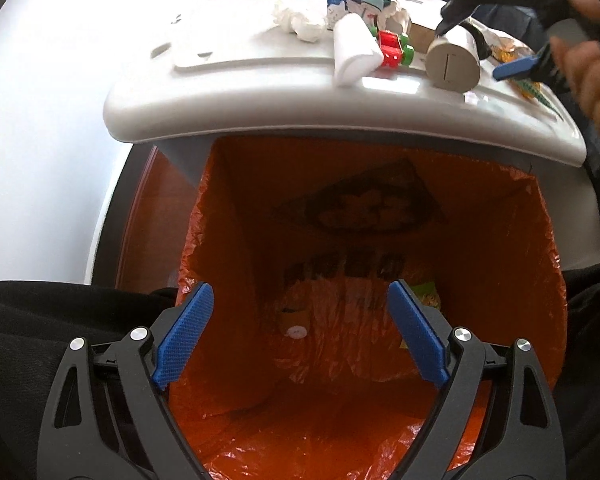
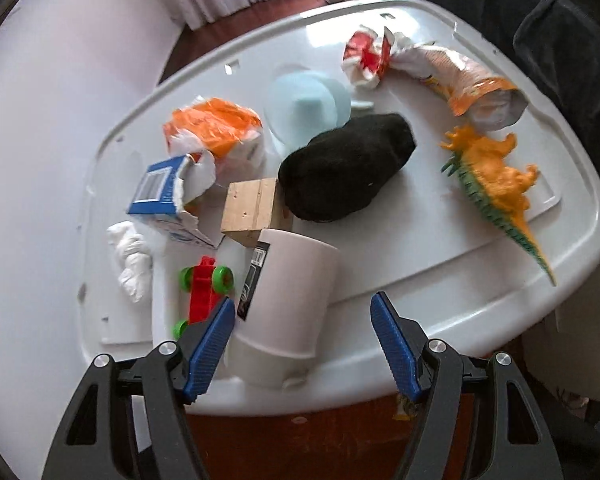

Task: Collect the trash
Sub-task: 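Grasp the white cup with the right gripper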

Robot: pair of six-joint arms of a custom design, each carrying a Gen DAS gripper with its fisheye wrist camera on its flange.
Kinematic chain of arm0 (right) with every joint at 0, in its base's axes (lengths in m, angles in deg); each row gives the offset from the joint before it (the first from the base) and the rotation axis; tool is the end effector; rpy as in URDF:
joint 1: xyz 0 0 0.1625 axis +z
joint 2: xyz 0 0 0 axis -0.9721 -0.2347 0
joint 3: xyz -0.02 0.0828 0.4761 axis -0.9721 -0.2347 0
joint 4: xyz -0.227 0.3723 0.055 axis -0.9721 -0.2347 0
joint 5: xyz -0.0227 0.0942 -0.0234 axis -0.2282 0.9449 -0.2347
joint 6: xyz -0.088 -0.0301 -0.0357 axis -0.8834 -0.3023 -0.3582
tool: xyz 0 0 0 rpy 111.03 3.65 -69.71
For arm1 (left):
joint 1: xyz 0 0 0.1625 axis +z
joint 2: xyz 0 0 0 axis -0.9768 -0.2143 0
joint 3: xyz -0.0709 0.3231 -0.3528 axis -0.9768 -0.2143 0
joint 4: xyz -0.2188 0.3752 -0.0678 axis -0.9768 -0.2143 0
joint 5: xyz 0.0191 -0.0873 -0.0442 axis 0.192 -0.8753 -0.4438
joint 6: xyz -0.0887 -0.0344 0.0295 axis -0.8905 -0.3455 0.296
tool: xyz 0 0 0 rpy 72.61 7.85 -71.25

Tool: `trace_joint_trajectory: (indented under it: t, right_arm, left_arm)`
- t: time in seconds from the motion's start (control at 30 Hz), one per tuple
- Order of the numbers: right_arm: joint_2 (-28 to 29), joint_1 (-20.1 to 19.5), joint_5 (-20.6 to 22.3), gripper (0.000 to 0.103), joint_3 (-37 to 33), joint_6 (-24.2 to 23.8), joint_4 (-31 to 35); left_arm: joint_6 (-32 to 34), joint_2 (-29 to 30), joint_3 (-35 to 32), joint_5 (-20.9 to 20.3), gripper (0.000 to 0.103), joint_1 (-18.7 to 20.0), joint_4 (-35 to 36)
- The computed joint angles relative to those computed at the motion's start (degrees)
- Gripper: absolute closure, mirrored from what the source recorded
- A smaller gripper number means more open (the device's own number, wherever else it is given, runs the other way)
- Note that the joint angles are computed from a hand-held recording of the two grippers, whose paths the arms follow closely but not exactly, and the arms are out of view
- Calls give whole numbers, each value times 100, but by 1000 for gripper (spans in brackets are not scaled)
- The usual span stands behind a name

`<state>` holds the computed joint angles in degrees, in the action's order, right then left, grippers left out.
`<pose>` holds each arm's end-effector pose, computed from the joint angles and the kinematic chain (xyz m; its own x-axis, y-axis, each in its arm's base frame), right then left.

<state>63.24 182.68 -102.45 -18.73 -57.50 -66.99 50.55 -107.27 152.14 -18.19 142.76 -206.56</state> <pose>0.3289 -0.8514 -0.0171 -0.8621 0.0858 0.4994 -0.0696 0.9562 -0.2844 -0.0558 -0.6255 0.1973 -0.7049 -0.1613 -0.6907 0.1866 0.8973 -0.4000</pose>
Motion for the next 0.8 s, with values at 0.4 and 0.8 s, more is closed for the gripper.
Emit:
trace_joint_trajectory:
  t: [0.4, 0.8]
  right_arm:
    - [883, 201, -1051, 56, -1167, -138, 618]
    - [-5, -40, -55, 57, 357, -1271, -823]
  left_arm:
    - [16, -78, 15, -146, 16, 41, -112]
    - [33, -77, 50, -15, 16, 28, -344]
